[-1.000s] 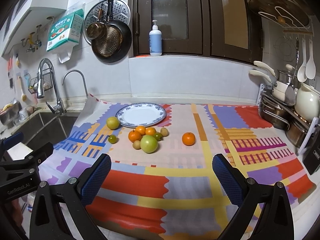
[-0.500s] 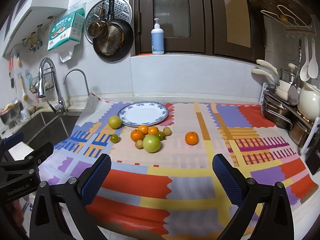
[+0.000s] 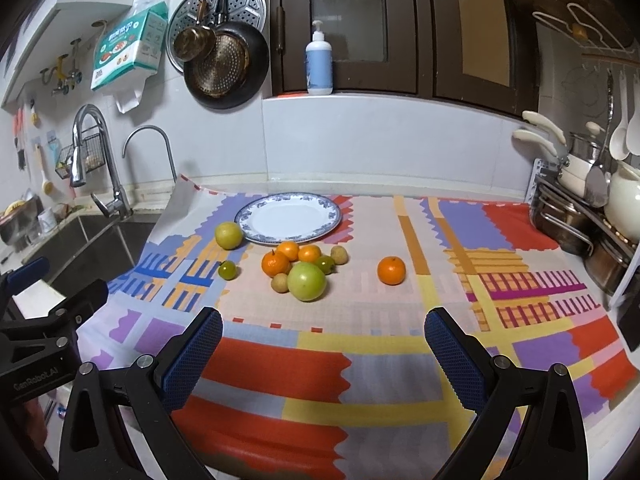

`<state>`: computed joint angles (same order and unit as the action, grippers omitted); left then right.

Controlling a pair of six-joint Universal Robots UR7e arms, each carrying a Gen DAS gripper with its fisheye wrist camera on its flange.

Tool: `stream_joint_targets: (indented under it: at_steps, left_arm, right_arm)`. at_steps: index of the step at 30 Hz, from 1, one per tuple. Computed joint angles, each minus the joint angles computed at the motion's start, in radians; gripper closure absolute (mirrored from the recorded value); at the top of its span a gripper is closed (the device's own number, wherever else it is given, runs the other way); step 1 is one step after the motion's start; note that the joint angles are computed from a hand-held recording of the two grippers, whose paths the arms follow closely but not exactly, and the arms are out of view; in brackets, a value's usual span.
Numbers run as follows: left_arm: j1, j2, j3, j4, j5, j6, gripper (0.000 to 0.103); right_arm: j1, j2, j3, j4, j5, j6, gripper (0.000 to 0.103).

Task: Organize fruits
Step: 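Close the left gripper on a small green fruit while the right gripper closes on the large green apple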

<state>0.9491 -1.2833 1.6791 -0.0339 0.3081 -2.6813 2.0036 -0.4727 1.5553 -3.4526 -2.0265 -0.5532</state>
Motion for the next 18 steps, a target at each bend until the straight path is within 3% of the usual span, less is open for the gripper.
stream_joint_targets:
  at_steps: [12, 18]
  left_arm:
    - [0.129, 0.102, -0.201, 0.153, 0.154, 0.028, 0.015]
    - [0.190, 0.165, -0.309, 0.244, 0.233, 0.038, 0.021]
  right_arm:
    - [-0.005, 0.107, -0.199, 0.151, -0.013, 0.037, 0.002]
    - [-0.012, 0.169, -0.318, 0.251, -0.039, 0.080, 0.008]
